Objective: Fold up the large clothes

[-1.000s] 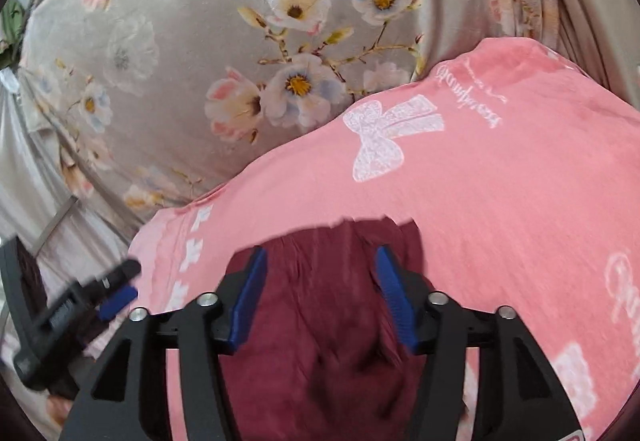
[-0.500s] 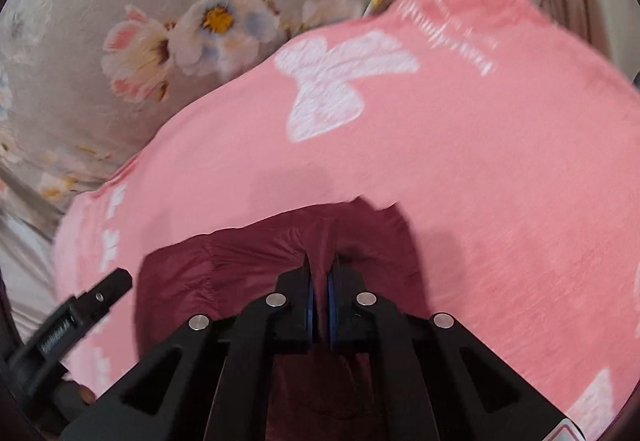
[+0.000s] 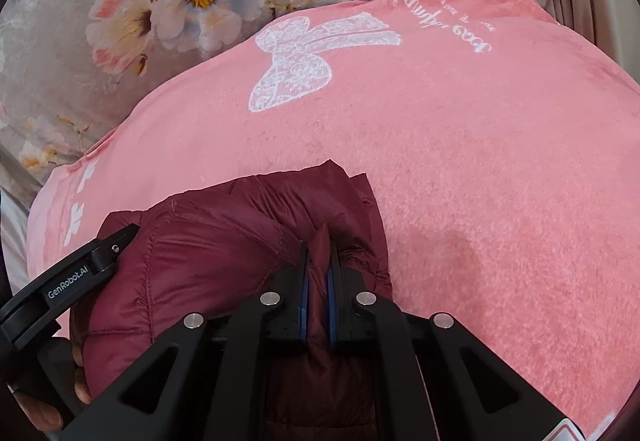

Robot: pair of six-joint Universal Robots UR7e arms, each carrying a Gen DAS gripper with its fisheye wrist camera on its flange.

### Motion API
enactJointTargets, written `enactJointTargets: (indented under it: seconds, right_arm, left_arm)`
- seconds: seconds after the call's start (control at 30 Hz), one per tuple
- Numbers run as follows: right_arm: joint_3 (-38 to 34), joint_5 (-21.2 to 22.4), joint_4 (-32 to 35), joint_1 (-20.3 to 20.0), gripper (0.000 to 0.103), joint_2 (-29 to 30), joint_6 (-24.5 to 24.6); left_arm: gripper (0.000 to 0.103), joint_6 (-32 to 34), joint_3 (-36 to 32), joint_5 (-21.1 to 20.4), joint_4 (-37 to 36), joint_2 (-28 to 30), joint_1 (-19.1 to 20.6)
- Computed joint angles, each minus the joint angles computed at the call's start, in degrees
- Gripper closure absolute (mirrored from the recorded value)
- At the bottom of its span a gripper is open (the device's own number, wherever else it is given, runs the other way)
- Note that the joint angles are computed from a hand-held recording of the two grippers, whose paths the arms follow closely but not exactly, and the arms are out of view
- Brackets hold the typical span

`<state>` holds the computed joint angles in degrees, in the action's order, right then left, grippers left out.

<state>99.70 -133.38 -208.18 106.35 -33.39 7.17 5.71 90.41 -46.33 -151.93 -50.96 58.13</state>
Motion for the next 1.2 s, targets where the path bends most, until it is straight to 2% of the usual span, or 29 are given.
enactJointTargets:
  seconds: [0.3, 0.7, 0.9, 0.97, 1.07, 1.1, 1.17, 1.2]
  right_arm:
    - [-0.6, 0.1, -4.0, -0.1, 0.099, 1.8, -3.0]
    - [0.6, 3.1, -6.0, -1.1, 0.099, 1.6, -2.3]
    - [1.4, 5.1, -6.8, -1.8, 0.099, 1.2, -1.7]
    - [2.5, 7.5, -7.3, -2.5, 0.098, 0.5, -0.9]
    - [7.3, 14.0, -6.8, -4.4, 0.098, -3.4, 2.5]
    - [8.6, 13.5, -6.8, -4.1, 0.097, -4.4, 2.6]
    - [11.5, 10.8, -8.9, -2.5, 0.086, -5.9, 1.2]
    - [12.8, 7.6, -10.1, -1.2, 0.086, -6.5, 0.3]
  left_arm:
    - [0.006, 6.2, 2.8, 2.6, -10.9, 1.9, -0.2]
    - [0.005, 8.9, 3.4, 4.6, -15.9, 3.6, -0.4]
    - [0.005, 9.1, 3.3, 5.3, -15.6, 3.7, -0.6]
    - [0.005, 8.7, 3.1, 5.2, -14.6, 3.5, -0.5]
    - [0.005, 7.5, 3.9, 3.9, -10.6, 1.0, -0.6]
    - [0.005, 6.4, 5.0, 3.2, -8.8, -1.0, -0.8]
    - [0.005, 3.7, 7.6, 1.3, -5.8, -5.2, -1.1]
    - [0.005, 2.8, 8.9, 0.7, -4.9, -7.0, -1.4]
